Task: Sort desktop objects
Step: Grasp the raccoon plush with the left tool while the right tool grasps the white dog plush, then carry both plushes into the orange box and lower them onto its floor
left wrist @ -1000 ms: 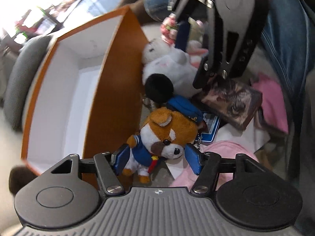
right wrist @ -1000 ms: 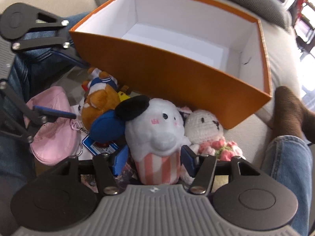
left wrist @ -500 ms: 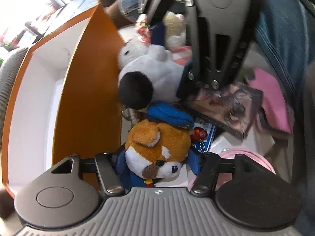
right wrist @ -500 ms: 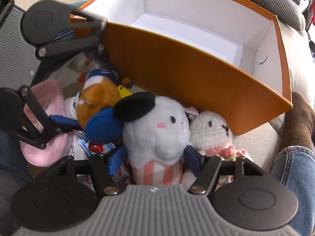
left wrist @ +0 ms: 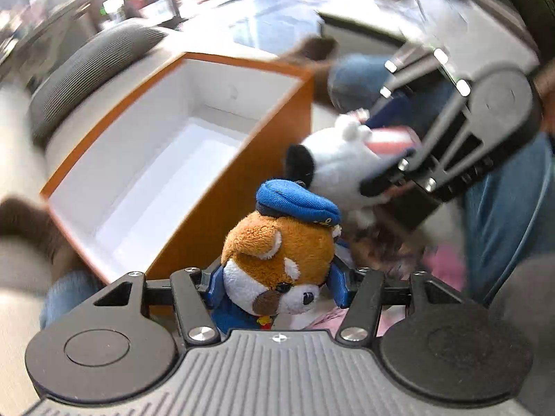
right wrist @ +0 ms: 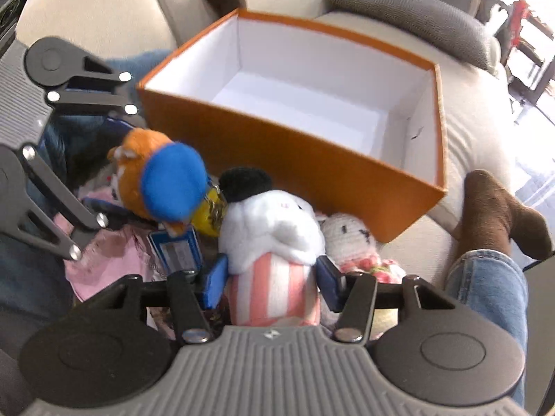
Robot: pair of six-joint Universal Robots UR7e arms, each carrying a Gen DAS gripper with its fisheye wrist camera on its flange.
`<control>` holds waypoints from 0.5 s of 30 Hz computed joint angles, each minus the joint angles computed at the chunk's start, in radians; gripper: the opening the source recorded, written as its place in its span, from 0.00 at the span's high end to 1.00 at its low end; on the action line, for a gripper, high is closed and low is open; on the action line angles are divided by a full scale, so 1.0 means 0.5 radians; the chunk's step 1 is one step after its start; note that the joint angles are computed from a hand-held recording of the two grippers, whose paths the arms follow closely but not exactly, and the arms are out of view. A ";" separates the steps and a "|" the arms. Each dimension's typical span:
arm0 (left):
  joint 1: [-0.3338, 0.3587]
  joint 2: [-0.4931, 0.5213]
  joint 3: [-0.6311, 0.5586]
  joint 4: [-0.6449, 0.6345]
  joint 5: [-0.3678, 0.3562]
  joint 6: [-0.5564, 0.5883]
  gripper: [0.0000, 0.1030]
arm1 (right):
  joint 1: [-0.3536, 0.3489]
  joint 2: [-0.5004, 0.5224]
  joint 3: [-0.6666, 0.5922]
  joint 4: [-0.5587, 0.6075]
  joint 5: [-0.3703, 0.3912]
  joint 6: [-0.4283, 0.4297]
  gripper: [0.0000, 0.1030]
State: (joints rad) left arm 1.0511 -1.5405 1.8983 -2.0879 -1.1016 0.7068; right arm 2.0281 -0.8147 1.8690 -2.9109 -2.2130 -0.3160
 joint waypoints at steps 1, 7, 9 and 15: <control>0.005 0.000 -0.034 0.021 -0.041 -0.076 0.36 | 0.003 -0.034 -0.007 0.018 0.004 0.013 0.45; -0.009 -0.002 -0.285 0.168 -0.213 -0.536 0.36 | 0.112 -0.154 -0.008 -0.042 -0.020 -0.001 0.46; -0.009 0.016 -0.375 0.176 -0.264 -0.647 0.36 | 0.147 -0.165 -0.043 -0.092 -0.031 -0.059 0.46; 0.054 0.264 -0.681 0.062 -0.319 -1.157 0.36 | 0.188 -0.045 -0.311 -0.235 -0.039 -0.222 0.46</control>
State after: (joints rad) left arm 1.0781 -1.4084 1.5576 -2.0568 -1.2610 0.1281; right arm 2.1219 -0.8373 1.7136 -3.0286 -2.2325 -0.4271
